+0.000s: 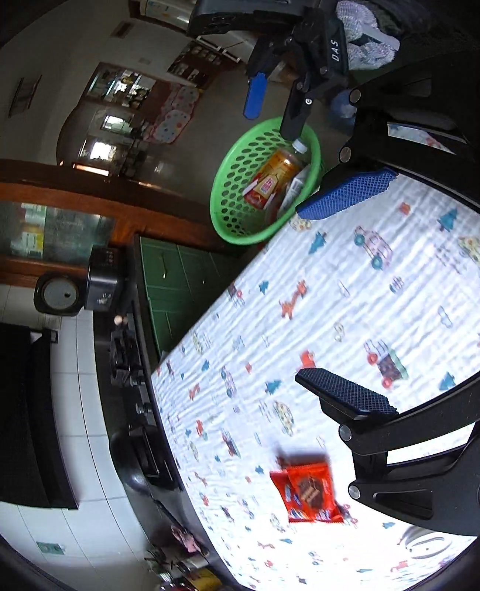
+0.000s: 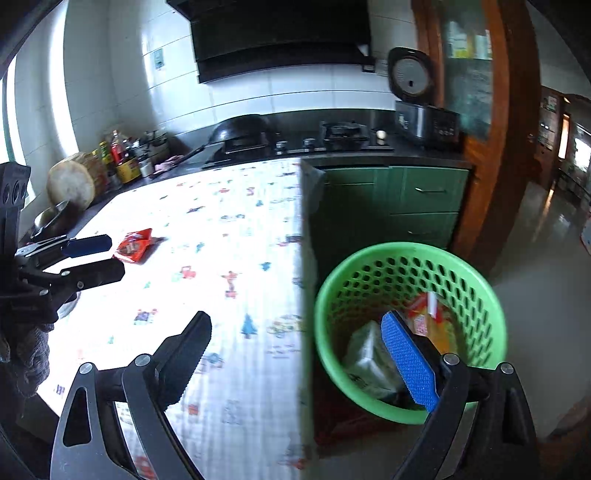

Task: Collect trash
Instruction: 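Release the white milk carton into the green basket with the left tool, then reach the left tool to the white cup lid on the table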

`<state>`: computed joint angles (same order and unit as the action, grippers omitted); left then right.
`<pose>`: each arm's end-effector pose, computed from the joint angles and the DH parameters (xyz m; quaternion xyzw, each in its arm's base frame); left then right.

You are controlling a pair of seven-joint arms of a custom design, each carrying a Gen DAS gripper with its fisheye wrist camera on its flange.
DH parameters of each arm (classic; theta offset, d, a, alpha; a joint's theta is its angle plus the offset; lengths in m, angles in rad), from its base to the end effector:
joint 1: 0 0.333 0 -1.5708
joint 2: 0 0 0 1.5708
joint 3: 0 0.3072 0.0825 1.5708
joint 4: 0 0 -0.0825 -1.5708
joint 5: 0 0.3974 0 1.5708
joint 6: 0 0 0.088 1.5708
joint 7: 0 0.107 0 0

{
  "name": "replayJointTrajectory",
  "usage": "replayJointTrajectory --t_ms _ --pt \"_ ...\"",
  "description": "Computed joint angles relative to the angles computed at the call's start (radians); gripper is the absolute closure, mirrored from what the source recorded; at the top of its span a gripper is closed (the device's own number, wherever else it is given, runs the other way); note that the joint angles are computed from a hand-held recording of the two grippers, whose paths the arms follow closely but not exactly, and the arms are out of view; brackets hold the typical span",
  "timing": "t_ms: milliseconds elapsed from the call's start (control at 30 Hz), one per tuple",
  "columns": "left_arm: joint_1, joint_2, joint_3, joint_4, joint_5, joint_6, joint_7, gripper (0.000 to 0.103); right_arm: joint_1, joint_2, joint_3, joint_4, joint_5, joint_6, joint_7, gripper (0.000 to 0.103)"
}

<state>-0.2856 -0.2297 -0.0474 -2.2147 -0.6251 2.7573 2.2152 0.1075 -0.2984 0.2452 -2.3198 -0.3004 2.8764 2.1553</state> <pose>0.5196 -0.1557 0.5442 -0.4677 0.7799 -0.3808 0.1675 0.4805 0.2048 0.5398 -0.6556 0.6265 -0.2478 0.3408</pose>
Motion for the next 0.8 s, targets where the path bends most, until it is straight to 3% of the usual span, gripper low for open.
replayJointTrajectory --t_ms 167,400,633,800 --pt "0.056 -0.072 0.04 -0.091 0.056 0.042 -0.051 0.02 0.072 0.118 -0.006 0.124 0.016 -0.015 -0.066 0.011" --pt "0.176 -0.137 0.088 -0.186 0.268 0.086 -0.198 0.017 0.2 0.275 -0.06 0.305 0.028 -0.066 -0.178 0.01" --pt "0.283 -0.125 0.127 -0.212 0.438 0.08 -0.308 0.013 0.296 0.385 -0.107 0.439 0.104 -0.097 -0.3 0.01" --pt "0.312 -0.084 0.159 -0.206 0.482 0.065 -0.29 0.011 0.339 0.442 -0.124 0.507 0.142 -0.128 -0.364 0.01"
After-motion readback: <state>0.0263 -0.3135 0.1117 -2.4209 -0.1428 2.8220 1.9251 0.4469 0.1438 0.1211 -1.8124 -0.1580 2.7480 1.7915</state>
